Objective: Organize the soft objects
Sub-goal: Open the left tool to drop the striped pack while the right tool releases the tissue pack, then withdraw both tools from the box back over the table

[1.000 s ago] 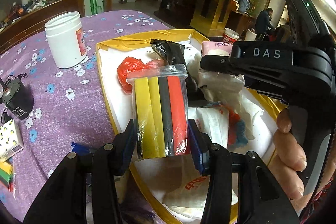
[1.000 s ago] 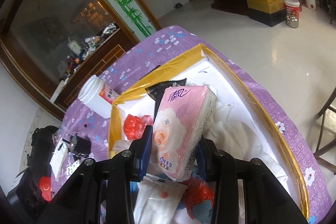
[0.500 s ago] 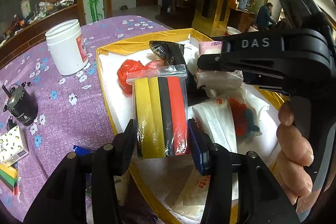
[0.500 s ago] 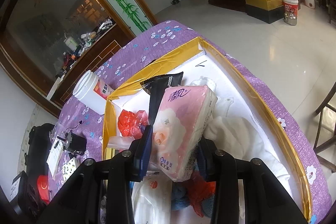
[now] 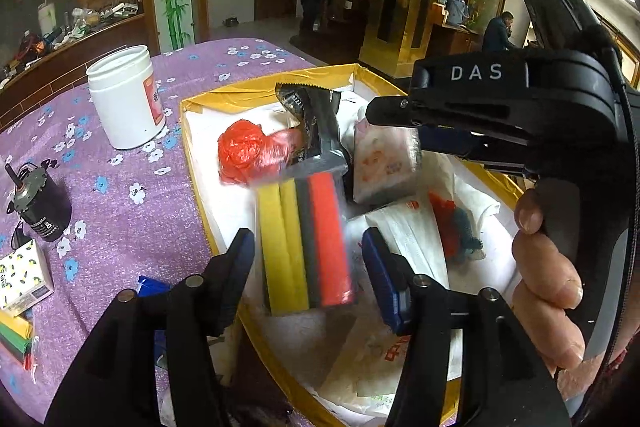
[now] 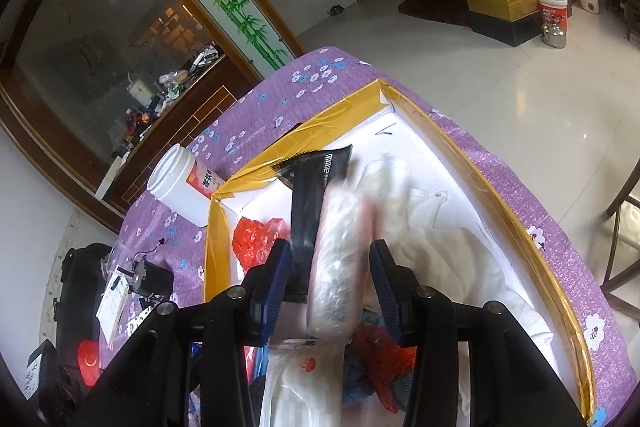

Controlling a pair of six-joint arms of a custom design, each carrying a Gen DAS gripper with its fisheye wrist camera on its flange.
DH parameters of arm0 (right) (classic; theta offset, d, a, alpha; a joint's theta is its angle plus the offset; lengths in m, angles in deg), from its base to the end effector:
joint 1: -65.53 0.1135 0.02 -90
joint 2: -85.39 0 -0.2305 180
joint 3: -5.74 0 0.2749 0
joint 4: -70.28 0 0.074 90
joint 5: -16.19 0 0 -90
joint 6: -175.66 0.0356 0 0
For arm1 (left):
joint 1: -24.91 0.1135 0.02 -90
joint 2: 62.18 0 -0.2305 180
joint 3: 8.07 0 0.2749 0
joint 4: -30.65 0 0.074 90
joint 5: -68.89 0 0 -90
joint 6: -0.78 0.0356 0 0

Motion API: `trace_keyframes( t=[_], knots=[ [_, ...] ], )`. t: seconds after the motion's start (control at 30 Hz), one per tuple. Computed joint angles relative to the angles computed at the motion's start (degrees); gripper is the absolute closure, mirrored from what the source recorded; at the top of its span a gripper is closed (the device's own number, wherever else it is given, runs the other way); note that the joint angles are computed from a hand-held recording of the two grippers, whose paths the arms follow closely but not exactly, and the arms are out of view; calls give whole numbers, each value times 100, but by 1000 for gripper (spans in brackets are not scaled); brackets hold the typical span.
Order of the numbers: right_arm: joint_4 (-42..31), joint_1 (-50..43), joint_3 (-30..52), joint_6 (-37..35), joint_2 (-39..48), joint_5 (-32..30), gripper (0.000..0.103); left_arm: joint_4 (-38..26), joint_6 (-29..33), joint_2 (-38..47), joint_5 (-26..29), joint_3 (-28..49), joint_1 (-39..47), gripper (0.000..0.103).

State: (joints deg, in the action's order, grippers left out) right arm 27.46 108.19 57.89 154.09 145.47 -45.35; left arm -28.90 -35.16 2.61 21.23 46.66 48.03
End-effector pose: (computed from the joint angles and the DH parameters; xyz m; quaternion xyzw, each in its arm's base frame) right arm 0.1909 0.1528 0.1938 0.2841 0.8716 0.1375 0.3751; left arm 0.2186 0.0673 0.1800 0.3064 0.8675 -0.1749 0.3507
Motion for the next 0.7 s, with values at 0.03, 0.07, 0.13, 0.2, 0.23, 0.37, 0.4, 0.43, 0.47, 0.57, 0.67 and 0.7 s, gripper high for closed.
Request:
trace_keyframes(
  t=[0.03,0.07,0.13,0.2,0.23,0.37,0.4,0.43,0.47,0.57,0.67,0.7],
  knots=[
    [-5,15,-10,7,-30,28,56,-20,0,1,34,17,20,47],
    [-20,32,-5,22,-38,63,56,-46,9,-15,81,33,53,47],
    [-1,75,-33,16,-103,128,56,-103,50,-5,177,78,117,47],
    [52,118,-77,-9,-200,200,56,-171,61,-35,247,119,160,47],
    [38,159,-78,1,-233,258,56,-188,63,-56,273,125,174,47],
    [18,261,-105,20,-387,438,56,-236,55,-68,329,164,211,47],
    [-6,289,-105,43,-411,485,56,-222,47,-52,339,170,227,47],
    [-28,317,-101,58,-430,534,56,-218,35,-45,348,181,235,47],
    [-36,339,-106,65,-460,571,56,-206,23,-35,359,187,243,47],
    [-150,471,-112,179,-591,847,56,-188,-16,-2,401,229,278,47],
    [-234,616,-74,230,-644,1100,56,-162,-82,-13,429,250,312,47],
    [-203,652,-64,174,-642,1118,56,-177,-87,-18,440,262,328,47]
  ],
)
